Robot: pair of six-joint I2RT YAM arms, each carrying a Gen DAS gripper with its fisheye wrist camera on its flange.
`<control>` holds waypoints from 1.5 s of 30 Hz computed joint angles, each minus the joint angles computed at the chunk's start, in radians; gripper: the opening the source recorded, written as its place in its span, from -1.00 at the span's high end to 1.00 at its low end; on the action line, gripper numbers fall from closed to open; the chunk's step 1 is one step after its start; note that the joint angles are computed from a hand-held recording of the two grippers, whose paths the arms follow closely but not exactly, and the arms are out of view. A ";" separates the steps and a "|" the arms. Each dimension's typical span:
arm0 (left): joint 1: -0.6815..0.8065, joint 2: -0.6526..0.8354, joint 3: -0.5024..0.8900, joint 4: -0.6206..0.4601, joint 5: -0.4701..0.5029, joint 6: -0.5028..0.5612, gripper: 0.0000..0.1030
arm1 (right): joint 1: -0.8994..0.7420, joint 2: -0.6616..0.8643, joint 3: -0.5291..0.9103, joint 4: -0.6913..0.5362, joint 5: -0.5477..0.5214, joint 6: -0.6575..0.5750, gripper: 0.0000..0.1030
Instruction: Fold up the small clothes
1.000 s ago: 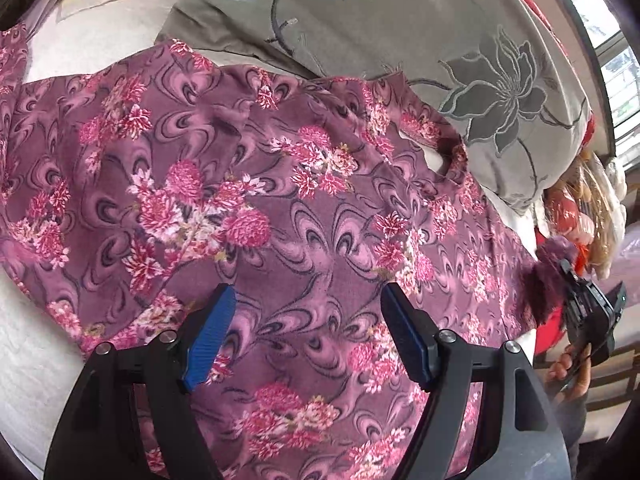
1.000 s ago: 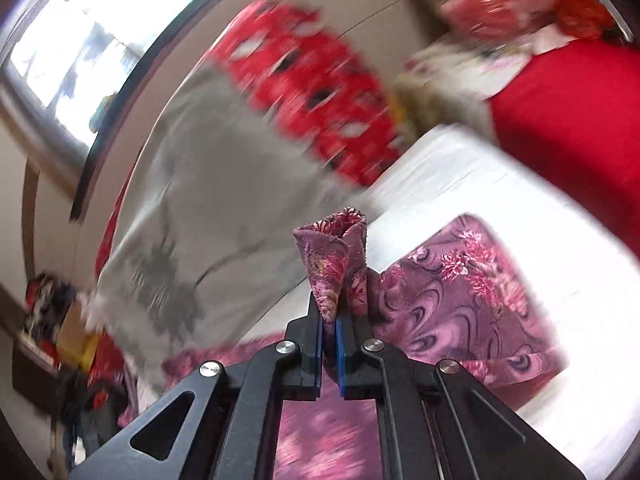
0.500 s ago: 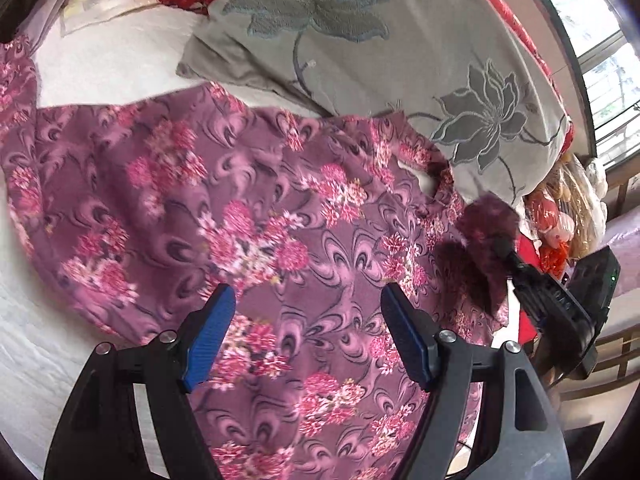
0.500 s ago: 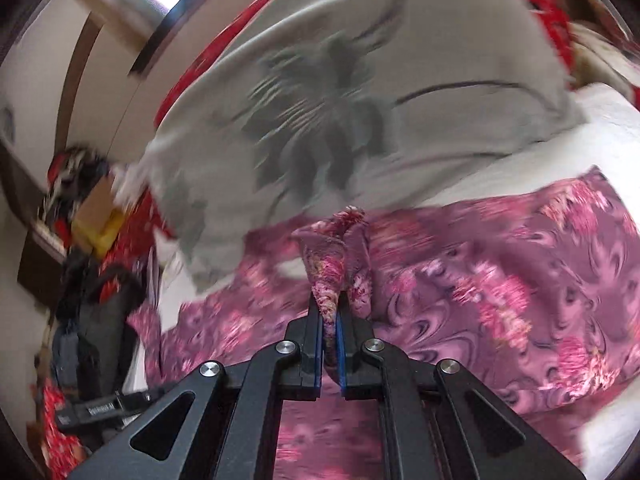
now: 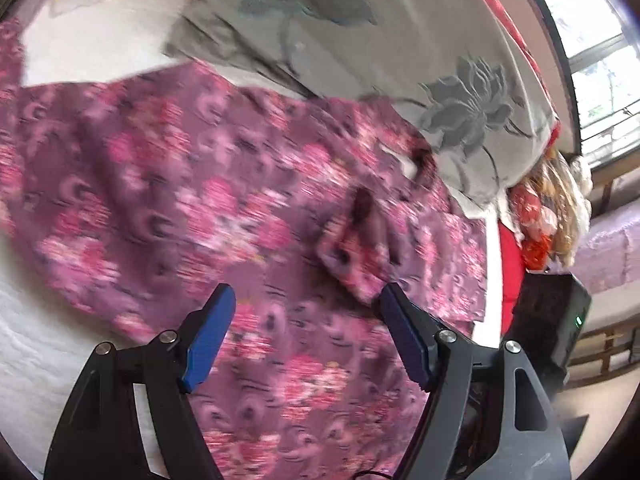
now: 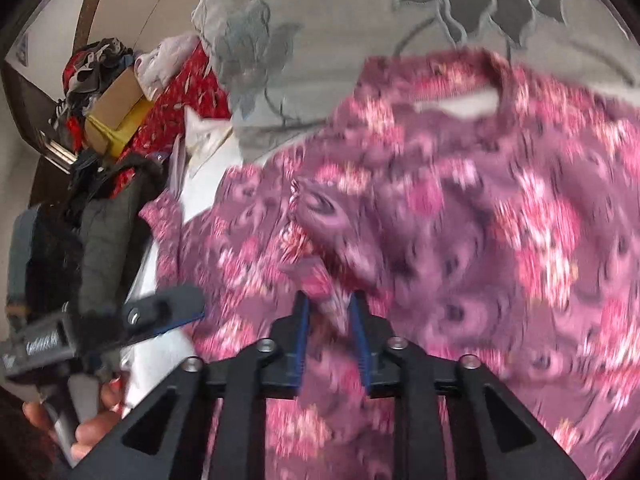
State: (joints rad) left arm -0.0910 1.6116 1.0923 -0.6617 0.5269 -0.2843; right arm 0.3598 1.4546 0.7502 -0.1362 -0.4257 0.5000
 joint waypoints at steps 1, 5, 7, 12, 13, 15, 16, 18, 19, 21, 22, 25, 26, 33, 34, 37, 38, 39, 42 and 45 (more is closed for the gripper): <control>-0.022 0.011 -0.001 0.009 0.009 -0.013 -0.45 | -0.023 -0.050 -0.032 -0.009 -0.011 -0.011 0.40; -0.118 0.081 0.023 0.040 -0.019 -0.087 -0.45 | -0.210 -0.259 -0.142 -0.112 -0.065 -0.073 0.15; -0.156 0.115 0.038 0.067 -0.041 -0.152 -0.45 | -0.329 -0.317 -0.167 -0.168 -0.112 -0.116 0.15; -0.217 0.068 0.037 0.154 -0.161 -0.227 0.94 | -0.734 -0.369 -0.163 -0.335 -0.236 -0.322 0.15; -0.218 0.055 0.036 0.153 -0.179 -0.228 0.95 | -0.806 -0.354 -0.150 -0.355 -0.255 -0.358 0.15; -0.208 -0.021 0.006 0.158 -0.230 -0.209 0.95 | -0.953 -0.312 -0.128 -0.370 -0.289 -0.422 0.15; -0.195 -0.039 -0.004 0.160 -0.240 -0.194 0.95 | -1.015 -0.284 -0.116 -0.376 -0.303 -0.452 0.15; -0.174 -0.088 -0.025 0.146 -0.313 -0.173 0.95 | -1.100 -0.216 -0.102 -0.351 -0.318 -0.466 0.14; -0.164 -0.093 -0.029 0.139 -0.334 -0.164 0.95 | -1.121 -0.179 -0.097 -0.334 -0.321 -0.463 0.14; -0.125 -0.052 -0.022 0.110 -0.305 -0.146 0.95 | -1.136 -0.103 -0.088 -0.304 -0.335 -0.462 0.14; -0.111 -0.038 -0.024 0.104 -0.286 -0.145 0.95 | -1.125 -0.074 -0.091 -0.284 -0.337 -0.452 0.14; -0.107 0.010 -0.021 0.091 -0.267 -0.155 0.95 | -1.044 0.017 -0.103 -0.214 -0.357 -0.410 0.14; -0.113 0.020 -0.020 0.090 -0.271 -0.153 0.95 | -1.021 0.045 -0.101 -0.204 -0.370 -0.408 0.16; -0.099 -0.041 -0.048 0.051 -0.277 -0.146 0.89 | -0.908 -0.002 -0.148 -0.134 -0.191 -0.445 0.83; -0.089 -0.076 -0.066 0.065 -0.268 -0.145 0.89 | -0.914 -0.028 -0.156 -0.136 -0.182 -0.451 0.83; -0.119 -0.130 -0.048 0.069 -0.314 -0.127 0.44 | -0.898 -0.207 -0.201 -0.127 -0.140 -0.433 0.67; -0.139 -0.116 -0.024 0.060 -0.338 -0.121 0.27 | -0.890 -0.249 -0.206 -0.129 -0.156 -0.430 0.67; -0.160 -0.097 -0.003 0.057 -0.366 -0.119 0.09 | -0.865 -0.282 -0.204 -0.137 -0.155 -0.423 0.66; -0.218 0.020 0.052 0.060 -0.426 -0.123 0.09 | -0.748 -0.318 -0.196 -0.148 -0.123 -0.396 0.59; -0.201 0.098 0.062 0.055 -0.414 -0.123 0.09 | -0.594 -0.323 -0.197 -0.138 -0.046 -0.343 0.59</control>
